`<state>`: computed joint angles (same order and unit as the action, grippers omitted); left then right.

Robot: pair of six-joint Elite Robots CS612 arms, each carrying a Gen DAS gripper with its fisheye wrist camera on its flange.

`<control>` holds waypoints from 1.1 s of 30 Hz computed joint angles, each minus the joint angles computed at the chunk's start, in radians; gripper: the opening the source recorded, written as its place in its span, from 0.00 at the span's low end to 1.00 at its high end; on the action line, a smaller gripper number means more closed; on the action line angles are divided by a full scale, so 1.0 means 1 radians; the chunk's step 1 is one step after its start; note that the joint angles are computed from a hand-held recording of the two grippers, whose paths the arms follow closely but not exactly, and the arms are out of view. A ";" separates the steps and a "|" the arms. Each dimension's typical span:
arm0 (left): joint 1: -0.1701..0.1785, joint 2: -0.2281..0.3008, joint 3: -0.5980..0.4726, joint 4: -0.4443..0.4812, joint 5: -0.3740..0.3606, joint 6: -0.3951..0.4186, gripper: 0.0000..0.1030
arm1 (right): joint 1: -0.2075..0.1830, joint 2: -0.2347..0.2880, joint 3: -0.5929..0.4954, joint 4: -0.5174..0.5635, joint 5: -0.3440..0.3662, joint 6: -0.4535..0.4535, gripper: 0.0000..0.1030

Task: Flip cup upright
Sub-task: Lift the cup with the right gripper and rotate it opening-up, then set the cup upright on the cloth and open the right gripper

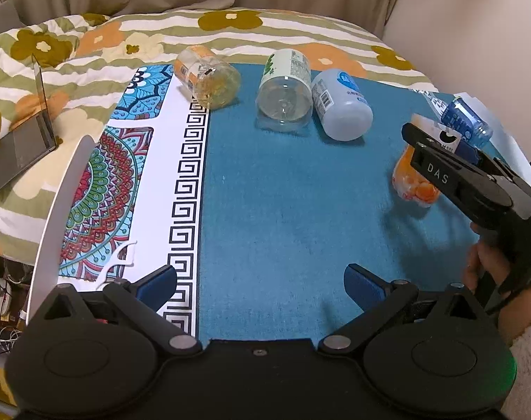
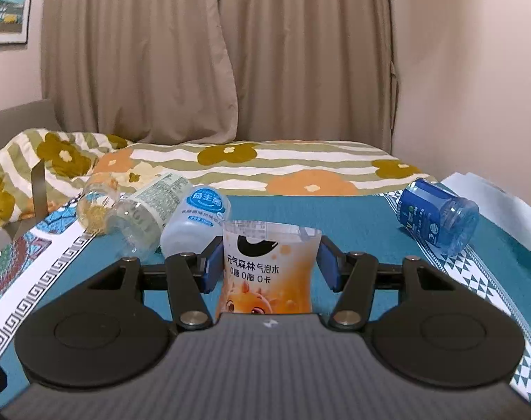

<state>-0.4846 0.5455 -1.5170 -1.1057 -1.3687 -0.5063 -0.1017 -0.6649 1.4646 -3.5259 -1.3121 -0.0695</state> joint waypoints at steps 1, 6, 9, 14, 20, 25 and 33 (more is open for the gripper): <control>0.000 0.000 0.000 0.002 -0.001 -0.001 1.00 | 0.000 -0.002 0.004 0.000 0.001 -0.008 0.69; -0.003 0.002 -0.002 0.007 -0.006 -0.006 1.00 | -0.002 -0.012 0.030 -0.030 0.000 -0.023 0.70; -0.004 0.002 -0.003 0.008 -0.005 -0.006 1.00 | -0.004 -0.020 0.045 -0.029 0.009 -0.036 0.70; -0.007 0.003 -0.005 0.009 -0.004 -0.007 1.00 | -0.007 -0.034 0.065 -0.014 0.024 -0.035 0.70; -0.013 0.005 -0.010 0.017 0.001 -0.009 1.00 | -0.010 -0.044 0.082 -0.012 0.033 -0.041 0.70; -0.016 0.006 -0.017 0.016 0.006 -0.007 1.00 | -0.010 -0.047 0.084 -0.019 0.034 -0.040 0.78; -0.022 0.005 -0.024 0.019 0.024 -0.015 1.00 | -0.010 -0.054 0.093 -0.021 0.025 -0.044 0.99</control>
